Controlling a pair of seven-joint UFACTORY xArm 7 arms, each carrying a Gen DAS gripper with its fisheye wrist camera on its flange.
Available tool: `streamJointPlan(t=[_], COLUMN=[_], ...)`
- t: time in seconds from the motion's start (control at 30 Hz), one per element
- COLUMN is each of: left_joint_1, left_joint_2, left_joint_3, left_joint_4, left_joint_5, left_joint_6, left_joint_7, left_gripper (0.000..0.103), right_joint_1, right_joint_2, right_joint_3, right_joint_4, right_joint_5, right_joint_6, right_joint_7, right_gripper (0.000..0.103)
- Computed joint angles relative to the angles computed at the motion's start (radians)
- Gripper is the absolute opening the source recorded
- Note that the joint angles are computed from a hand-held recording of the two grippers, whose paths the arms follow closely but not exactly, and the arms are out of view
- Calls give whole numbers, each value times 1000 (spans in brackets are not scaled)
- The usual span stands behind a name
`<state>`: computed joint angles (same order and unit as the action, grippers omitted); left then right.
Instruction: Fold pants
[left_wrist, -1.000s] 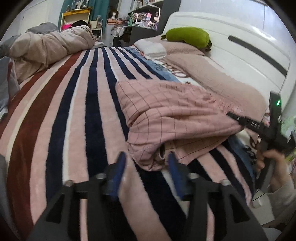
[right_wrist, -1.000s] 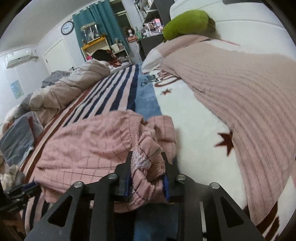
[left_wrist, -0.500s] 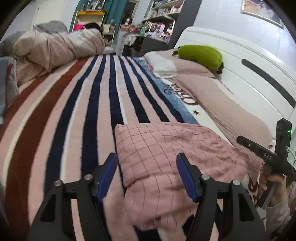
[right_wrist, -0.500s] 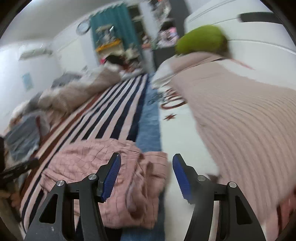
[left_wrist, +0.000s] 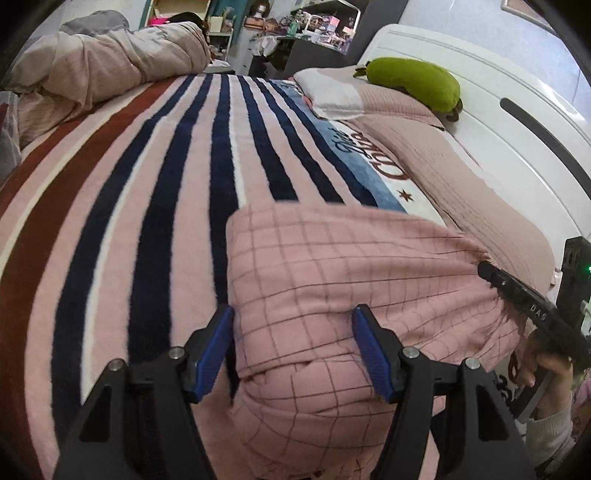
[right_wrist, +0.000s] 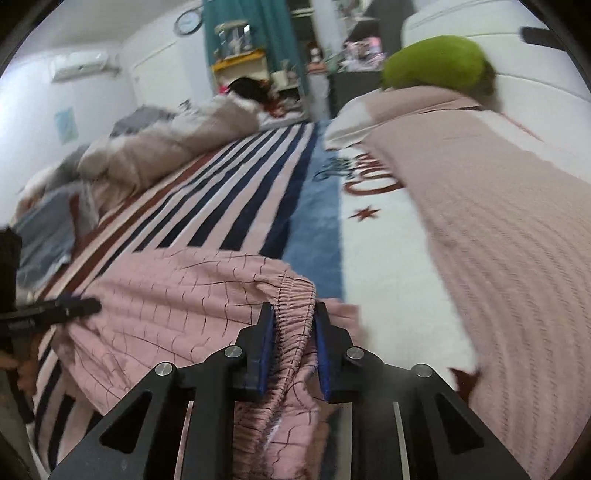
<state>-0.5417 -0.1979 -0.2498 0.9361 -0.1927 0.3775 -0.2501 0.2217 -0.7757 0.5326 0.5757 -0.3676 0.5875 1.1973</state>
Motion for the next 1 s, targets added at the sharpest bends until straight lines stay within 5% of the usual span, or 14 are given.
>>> streamJointPlan(t=[0.17,0.37,0.47,0.57,0.63,0.77,0.87,1.0], left_joint_1=[-16,-60,-58,-70,-111,-86,-80,-43], left_joint_2=[17,-48,-63,-41,-18,5,24,20], left_joint_3=[7,65,84,116,161,128,113,54], left_joint_4=[-11,-51,-56,-41,-28,-23,-5,-8], left_joint_5=[-41,-209,-263,-349,-499,-620,-704,-609], left_joint_6=[2,-17,-20,18,51,63,80,41], left_joint_7=[21,153,182,238,350,436,498,438], left_gripper=[67,67,67,67,67,66,45,30], right_joint_1=[20,54,107,162,208,269,262,260], right_joint_2=[37,-25,-56,-80,-55,18,37,53], right_joint_3=[7,-35,-110,-182,-241,-307,-294,-278], right_joint_4=[-3,-25,-65,-124,-148,-153,-158,-162], right_joint_5=[18,26,90,175,243,347,380,419], right_joint_6=[66,98,56,-49,-114,-159,-198,-236], right_joint_7=[-1,26,-11,-55,-112,-229,-263,-278], right_gripper=[17,53,59,59,60,61,50,31])
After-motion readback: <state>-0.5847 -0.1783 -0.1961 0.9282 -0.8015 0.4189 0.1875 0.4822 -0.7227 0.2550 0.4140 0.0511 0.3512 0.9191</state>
